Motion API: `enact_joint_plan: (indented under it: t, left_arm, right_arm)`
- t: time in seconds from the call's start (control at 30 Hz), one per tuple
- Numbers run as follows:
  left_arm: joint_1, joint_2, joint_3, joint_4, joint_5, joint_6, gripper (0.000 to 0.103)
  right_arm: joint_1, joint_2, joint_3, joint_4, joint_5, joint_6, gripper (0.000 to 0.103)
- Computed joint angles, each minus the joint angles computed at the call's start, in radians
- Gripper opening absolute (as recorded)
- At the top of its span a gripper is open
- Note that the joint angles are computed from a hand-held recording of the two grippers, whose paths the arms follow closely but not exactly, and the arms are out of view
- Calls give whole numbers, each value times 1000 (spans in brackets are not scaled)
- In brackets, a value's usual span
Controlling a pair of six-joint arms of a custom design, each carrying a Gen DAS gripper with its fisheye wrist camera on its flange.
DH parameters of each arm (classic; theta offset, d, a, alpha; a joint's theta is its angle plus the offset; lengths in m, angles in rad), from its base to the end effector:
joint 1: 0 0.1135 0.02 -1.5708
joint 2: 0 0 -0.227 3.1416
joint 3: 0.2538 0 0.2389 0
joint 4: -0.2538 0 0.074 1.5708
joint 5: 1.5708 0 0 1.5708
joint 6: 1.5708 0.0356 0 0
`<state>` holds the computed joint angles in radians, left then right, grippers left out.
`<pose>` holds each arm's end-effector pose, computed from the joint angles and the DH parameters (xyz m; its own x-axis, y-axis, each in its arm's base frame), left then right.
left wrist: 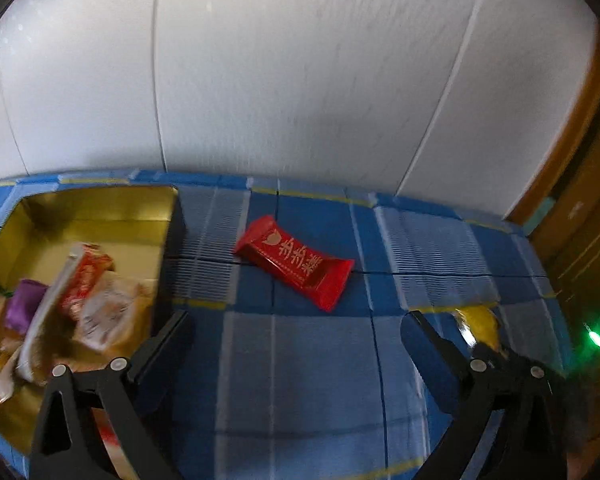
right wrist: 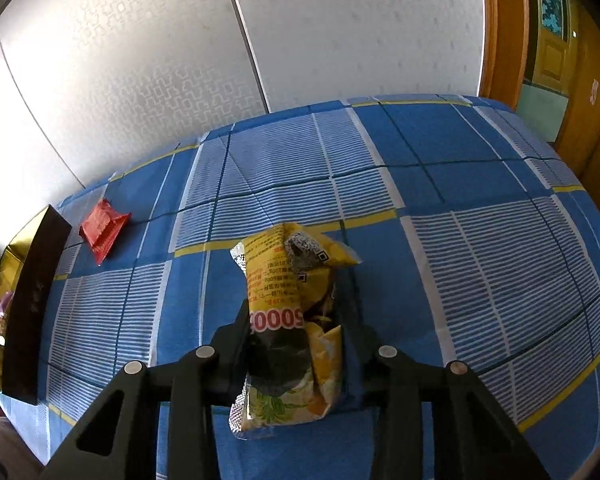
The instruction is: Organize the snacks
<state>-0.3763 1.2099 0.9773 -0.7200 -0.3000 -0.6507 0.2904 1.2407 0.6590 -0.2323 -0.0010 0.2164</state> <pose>0.2283 -0.0789 0.2429 -0.7192 -0.3380 -0.6070 -0.3065 0.9384 -0.1595 0.2375 0.0710 0.1716 -0.7420 0.0024 -0.6704 -0.1307 0.9803 0.1481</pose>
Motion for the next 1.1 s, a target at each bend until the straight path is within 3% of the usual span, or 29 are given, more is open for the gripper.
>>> enact_joint_plan:
  t: [0.07,0.27,0.47,0.67,0.77,0.83,0.9,1.1]
  left_arm:
    - [60,123,59,17,54,-16,103]
    - [149,330,172,60,97,-91,101]
    - [189,556,355,-3,141,-88,69]
    - [129,486,273,19,66,52,50]
    - [112,437,228,-10,34,80,51]
    - [117,411,210,-14,33,82,57]
    - [121,379,188,5,27,80,83]
    - [114,441,224,30,-25,91,83]
  right_arm:
    - [2,-2,-1,0,2,2,41]
    - [3,-9,-2,-5,-1,11,41]
    - [-10,-16,-1,-14,-22,8,41]
    - [-18,-18,2,-20,-38,31,41]
    - [-16,-16,3,-19,-39,44,41]
    - [-11,-15,3,-17,-33,46,41]
    - [-3,-15,2,-14,-22,50,41]
    - [2,-16,-5,-3,-12,46,41]
